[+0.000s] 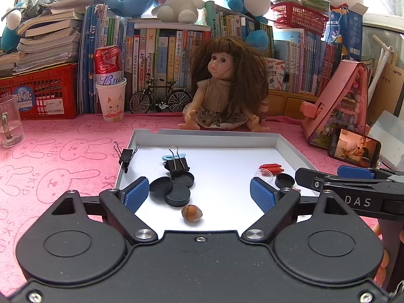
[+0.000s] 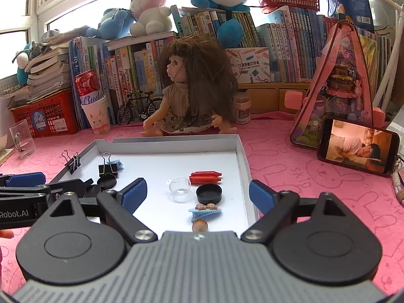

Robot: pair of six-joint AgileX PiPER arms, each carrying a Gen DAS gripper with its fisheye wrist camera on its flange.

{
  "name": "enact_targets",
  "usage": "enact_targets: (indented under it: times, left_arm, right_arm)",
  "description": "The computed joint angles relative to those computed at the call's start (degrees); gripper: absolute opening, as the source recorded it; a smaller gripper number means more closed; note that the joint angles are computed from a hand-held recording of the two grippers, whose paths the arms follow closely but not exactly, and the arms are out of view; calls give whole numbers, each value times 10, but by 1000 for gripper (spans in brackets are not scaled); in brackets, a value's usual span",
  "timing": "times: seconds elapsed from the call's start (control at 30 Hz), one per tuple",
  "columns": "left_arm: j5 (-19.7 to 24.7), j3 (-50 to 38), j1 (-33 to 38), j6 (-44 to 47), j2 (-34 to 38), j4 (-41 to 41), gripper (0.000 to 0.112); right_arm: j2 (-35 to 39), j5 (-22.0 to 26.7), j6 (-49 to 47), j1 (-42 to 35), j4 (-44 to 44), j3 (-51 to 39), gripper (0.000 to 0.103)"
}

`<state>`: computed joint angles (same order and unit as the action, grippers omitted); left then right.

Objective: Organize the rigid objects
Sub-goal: 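Withdraw both open tools back from the tray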

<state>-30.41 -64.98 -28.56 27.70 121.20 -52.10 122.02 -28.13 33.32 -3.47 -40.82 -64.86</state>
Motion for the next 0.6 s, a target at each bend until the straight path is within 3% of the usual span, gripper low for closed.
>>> enact_targets:
  times: [0.6]
  left_arm:
    - [-38, 69, -18, -44, -26, 25, 88]
  right_arm:
    - [-21, -17, -44, -6, 39, 56, 99]
